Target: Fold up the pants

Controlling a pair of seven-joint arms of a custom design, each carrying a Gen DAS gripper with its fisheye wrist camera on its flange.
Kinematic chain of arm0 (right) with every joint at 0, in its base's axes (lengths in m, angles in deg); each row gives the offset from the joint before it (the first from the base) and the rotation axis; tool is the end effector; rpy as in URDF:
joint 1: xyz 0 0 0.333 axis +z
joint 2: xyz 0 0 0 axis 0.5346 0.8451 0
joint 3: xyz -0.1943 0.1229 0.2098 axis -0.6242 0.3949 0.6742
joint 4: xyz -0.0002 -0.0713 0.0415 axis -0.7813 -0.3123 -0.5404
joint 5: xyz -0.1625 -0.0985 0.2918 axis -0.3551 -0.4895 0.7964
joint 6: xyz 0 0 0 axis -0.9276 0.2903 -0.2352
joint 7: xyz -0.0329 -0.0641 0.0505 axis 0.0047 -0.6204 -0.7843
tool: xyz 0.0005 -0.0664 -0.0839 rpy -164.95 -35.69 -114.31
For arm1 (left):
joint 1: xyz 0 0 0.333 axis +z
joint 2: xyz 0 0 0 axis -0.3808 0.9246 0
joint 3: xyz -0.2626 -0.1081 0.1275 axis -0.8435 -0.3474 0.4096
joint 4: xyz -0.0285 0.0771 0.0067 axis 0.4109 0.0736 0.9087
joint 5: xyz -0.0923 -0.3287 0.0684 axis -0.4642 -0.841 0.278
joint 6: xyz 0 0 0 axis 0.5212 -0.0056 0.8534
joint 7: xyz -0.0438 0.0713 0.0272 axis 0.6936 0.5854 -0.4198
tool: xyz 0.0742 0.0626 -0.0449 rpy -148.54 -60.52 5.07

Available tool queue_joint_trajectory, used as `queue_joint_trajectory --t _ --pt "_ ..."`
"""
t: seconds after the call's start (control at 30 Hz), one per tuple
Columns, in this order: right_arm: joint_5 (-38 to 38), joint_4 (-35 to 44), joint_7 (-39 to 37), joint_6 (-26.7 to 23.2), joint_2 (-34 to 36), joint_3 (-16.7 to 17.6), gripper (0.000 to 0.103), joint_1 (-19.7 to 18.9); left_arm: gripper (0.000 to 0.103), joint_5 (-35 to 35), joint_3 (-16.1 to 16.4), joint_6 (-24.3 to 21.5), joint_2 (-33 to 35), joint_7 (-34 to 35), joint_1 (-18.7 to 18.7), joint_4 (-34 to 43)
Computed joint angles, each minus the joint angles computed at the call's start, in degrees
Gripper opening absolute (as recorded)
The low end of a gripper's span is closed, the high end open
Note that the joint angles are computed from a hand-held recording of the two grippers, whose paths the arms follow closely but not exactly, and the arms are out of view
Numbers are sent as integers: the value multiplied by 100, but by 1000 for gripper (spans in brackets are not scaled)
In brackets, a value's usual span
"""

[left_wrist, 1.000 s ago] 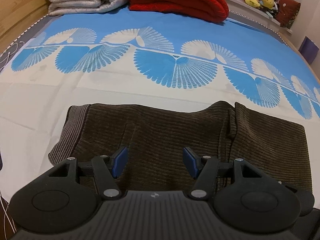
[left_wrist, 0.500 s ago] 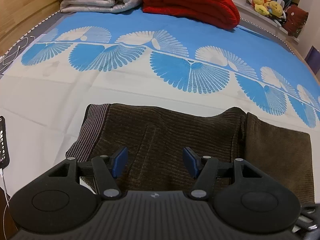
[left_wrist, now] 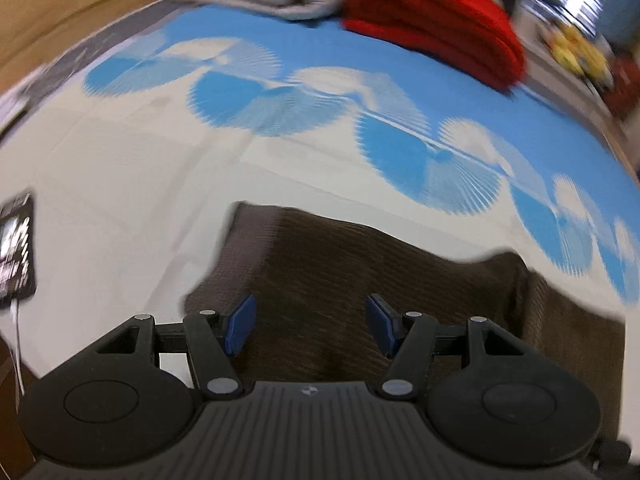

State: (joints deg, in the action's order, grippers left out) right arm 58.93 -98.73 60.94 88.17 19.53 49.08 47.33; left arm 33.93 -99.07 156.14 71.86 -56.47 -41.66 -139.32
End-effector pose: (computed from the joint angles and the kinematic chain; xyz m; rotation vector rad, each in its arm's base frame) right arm 0.3660 0.0982 0.4697 -2.2955 1.2419 -0.4613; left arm 0.4976 -0.3135 0.5527 -2.1326 1.6918 -0.6570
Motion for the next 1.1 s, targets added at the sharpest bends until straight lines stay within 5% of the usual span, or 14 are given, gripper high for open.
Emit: queue_joint_trajectory --t 0.13,0.23,0.33,0.43,0.6,0.77,0.93,1.03,1.1 --pt "786 52 -152 361 -154 -466 24 495 67 -751 128 352 -417 -42 307 -672" --pt "146 137 47 -84 64 5 26 -78 72 -1202 168 521 -607 168 468 -1109" --pt "-24 23 -114 74 -79 21 27 -48 72 -1729 215 645 -703 288 589 -1445" --pt "567 -61 -341 545 -459 -465 30 294 75 -2433 257 1052 -714 594 671 -1755" --pt "786 267 -336 365 -919 -887 41 -89 75 -3622 231 1335 -418 1151 744 -1819" --pt "670 617 -678 -537 -1072 -1304 57 -746 78 -3245 173 1321 -28 1030 738 -1491" --pt "571 474 -114 -857 -783 -1040 54 -1575 80 -2368 179 1068 260 493 596 -1077" --pt "165 520 216 -1275 -518 -845 53 -2010 65 -1716 200 720 336 87 453 -831" --pt "-554 457 618 -1513 -392 -474 53 -2462 44 -1330 207 410 357 -143 363 -627"
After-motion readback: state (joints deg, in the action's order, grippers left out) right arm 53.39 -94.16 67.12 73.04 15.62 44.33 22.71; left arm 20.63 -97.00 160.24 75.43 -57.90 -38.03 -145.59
